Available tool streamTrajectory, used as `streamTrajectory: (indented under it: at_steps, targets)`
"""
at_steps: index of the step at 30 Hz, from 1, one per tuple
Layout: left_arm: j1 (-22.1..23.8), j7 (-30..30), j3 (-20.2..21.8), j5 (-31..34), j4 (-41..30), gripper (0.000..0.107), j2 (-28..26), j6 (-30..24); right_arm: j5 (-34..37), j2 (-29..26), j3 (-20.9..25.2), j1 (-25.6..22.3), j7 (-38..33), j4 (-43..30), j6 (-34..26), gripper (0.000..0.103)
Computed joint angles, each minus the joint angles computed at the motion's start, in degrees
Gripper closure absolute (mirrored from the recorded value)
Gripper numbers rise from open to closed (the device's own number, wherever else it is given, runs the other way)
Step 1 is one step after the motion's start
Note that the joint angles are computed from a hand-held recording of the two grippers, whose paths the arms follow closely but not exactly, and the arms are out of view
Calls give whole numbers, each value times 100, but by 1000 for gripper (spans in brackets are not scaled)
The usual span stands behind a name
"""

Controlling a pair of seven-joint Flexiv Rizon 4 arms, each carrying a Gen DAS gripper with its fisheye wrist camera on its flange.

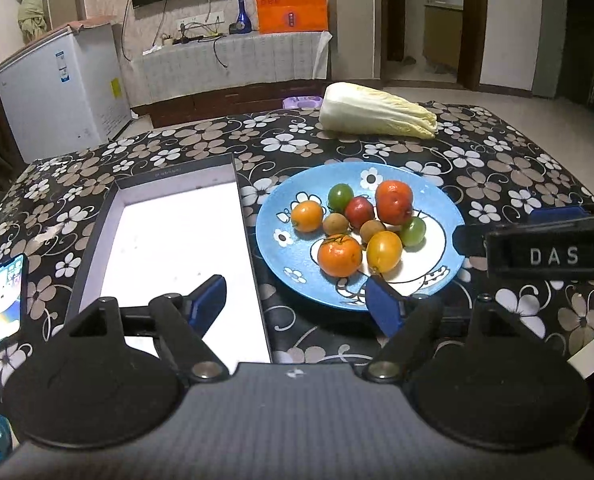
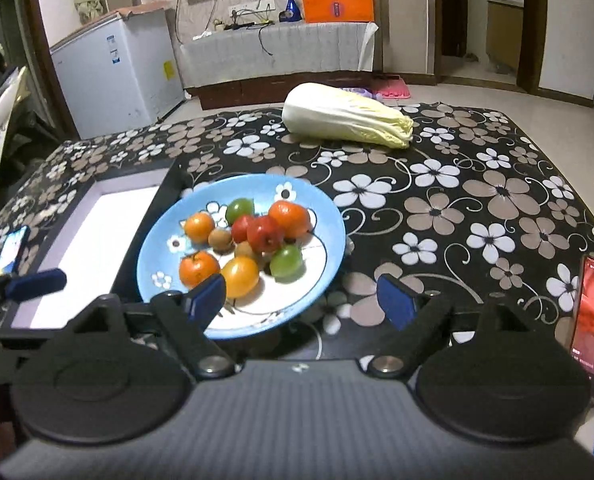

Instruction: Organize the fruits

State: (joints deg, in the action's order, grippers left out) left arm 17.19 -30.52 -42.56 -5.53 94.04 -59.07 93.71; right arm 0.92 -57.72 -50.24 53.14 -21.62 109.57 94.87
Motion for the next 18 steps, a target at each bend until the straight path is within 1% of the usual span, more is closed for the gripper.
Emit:
streamTrajectory:
  at_steps: [7, 18]
  targets:
    - [-165, -96, 214, -95, -99, 25, 59, -50, -216, 26, 63, -43, -47, -115, -231, 19]
    - [-178, -4, 224, -140, -118, 24, 59, -112, -408, 105, 178, -180, 44, -127, -246, 19]
